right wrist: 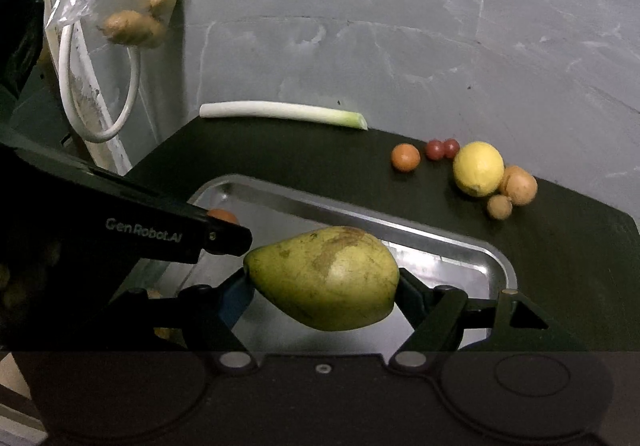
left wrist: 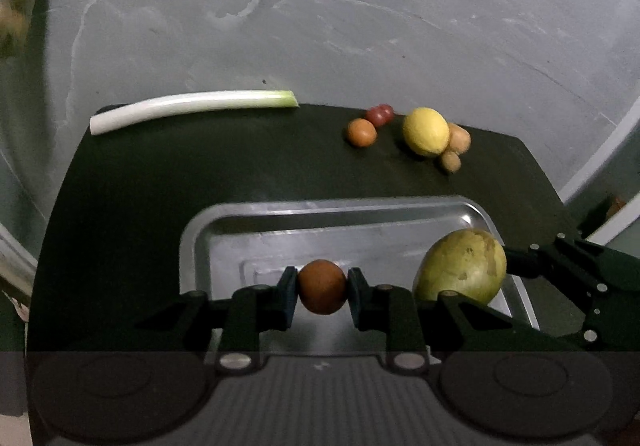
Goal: Organize fruits
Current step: 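Carry the tomato and pear over the tray and lower them inside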
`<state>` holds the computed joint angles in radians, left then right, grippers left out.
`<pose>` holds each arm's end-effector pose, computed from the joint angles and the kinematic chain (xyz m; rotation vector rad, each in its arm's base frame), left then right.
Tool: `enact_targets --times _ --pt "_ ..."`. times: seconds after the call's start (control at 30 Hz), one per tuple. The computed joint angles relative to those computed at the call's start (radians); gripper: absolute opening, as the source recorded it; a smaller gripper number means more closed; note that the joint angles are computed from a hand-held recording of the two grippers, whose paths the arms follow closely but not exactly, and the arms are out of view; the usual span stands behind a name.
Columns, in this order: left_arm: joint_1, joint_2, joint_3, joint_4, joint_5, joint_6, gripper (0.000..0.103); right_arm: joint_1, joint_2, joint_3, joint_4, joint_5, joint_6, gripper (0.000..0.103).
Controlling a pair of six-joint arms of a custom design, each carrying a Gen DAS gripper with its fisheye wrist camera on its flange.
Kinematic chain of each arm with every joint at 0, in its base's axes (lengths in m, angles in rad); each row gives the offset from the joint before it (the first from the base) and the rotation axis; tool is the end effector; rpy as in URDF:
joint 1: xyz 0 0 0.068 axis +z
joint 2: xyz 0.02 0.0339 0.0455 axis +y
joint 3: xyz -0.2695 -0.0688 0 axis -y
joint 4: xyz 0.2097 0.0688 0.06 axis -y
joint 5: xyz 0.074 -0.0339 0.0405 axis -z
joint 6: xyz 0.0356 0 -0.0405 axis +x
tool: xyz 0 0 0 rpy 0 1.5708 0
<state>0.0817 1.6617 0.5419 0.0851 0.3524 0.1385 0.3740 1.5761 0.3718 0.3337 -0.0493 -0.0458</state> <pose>0.2449 0.0077 0.1270 0.1969 2.5438 -0.3741 0.2071 0.0832 0.1249 -0.5322 2.3923 0.2058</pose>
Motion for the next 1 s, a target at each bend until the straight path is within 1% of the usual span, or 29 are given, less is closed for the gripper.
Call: enact_targets --times 0.1,0.13,0.2,0.5,0.7,1.0 --pt "-0.009 -0.035 -0.032 -0.011 0.004 0.007 0.029 0.005 -0.047 -0.032 -0.026 0.015 0.007 0.077" --pt "-0.012 -0.045 -0.041 -0.015 0.005 0.009 0.029 0.004 -0.065 -0.029 -0.065 0.019 0.009 0.077" --pt "-0.02 -0.066 -0.061 -0.025 0.006 0.014 0.029 0.0 -0.097 -0.048 -0.085 0.027 0.013 0.077" --pt "-0.053 -0.108 -0.131 -0.033 0.005 0.032 0.029 -0.046 -0.179 -0.12 -0.125 0.027 -0.011 0.077" --pt "-0.066 -0.129 -0.162 -0.037 -0.003 0.036 0.029 -0.049 -0.183 -0.149 -0.122 0.021 -0.02 0.077" --pt "-0.088 -0.128 -0.176 -0.026 -0.029 0.03 0.029 -0.038 -0.124 -0.167 -0.079 0.016 -0.02 0.077"
